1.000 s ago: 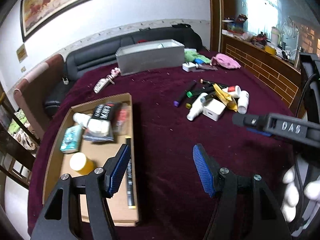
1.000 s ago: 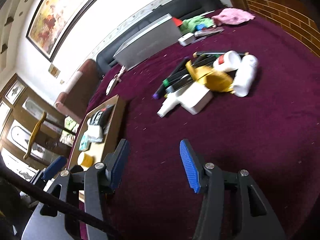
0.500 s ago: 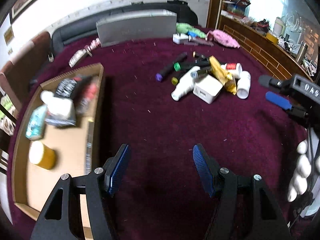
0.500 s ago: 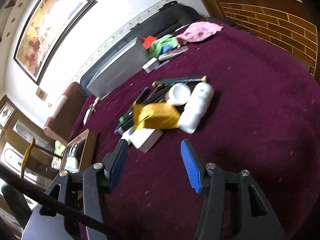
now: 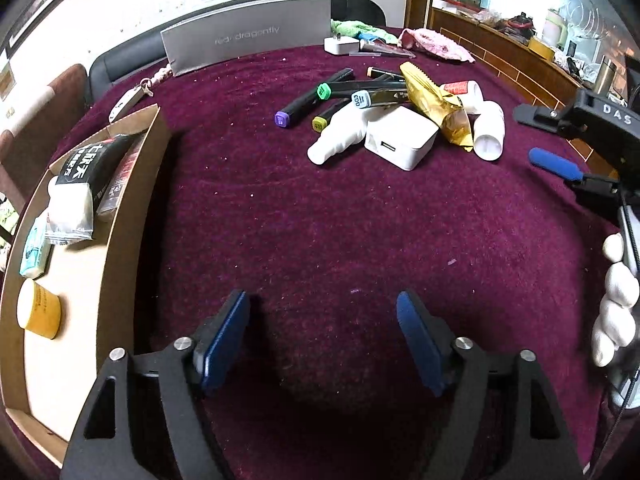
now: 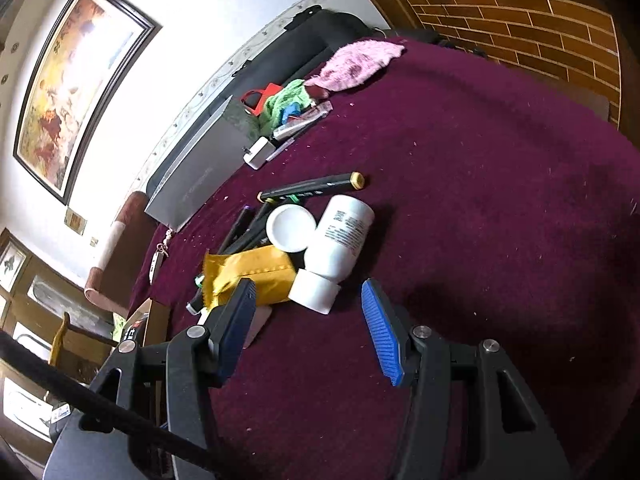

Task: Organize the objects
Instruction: 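Move to the item pile and grasp a purple-capped black marker with the left gripper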

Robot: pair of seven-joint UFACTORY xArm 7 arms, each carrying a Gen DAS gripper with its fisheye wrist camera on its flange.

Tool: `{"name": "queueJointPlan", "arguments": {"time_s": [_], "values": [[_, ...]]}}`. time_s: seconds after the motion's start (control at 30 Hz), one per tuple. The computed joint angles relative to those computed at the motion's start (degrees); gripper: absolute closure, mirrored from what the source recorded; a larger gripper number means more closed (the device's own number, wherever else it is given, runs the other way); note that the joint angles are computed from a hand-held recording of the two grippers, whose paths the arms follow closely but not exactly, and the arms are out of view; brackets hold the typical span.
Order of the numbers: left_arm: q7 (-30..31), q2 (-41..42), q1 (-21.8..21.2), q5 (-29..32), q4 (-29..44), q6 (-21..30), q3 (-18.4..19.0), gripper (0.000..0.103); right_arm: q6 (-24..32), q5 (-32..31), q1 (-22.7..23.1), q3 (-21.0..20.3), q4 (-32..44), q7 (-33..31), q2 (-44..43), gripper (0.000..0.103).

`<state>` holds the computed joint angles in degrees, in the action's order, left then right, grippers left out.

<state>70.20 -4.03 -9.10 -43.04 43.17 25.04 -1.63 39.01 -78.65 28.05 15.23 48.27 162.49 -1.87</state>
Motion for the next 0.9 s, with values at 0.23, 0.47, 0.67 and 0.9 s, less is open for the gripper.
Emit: {"name": "queueJointPlan", "arguments": {"time_s": [0.23, 0.47, 0.67, 0.9], "values": [[2.4, 0.8, -0.2, -0.1, 0.5, 1.3, -0.5, 0.001, -1.3, -1.9, -0.4, -0.2, -1.2, 3.1, -0.2, 0.049], [-3.2, 2.2, 0.9, 6.1, 4.3, 7.5, -0.4, 0.003, -2.4, -2.8, -0.6, -0.3, -1.8, 5.0, -0.3, 0.049], [-6.5, 7.4, 1.2, 3.3, 16.1, 4.6, -2.6, 0.003, -3.5, -5.3, -0.8, -0.2, -2.7, 8.5, -0.9, 0.047], [-19.0, 25.2, -0.9, 14.1, 37.8, 5.1, -5.6, 0.042, -5.3, -8.3, -1.3, -0.5, -2.9, 11.3, -1.0, 0.046]]}}
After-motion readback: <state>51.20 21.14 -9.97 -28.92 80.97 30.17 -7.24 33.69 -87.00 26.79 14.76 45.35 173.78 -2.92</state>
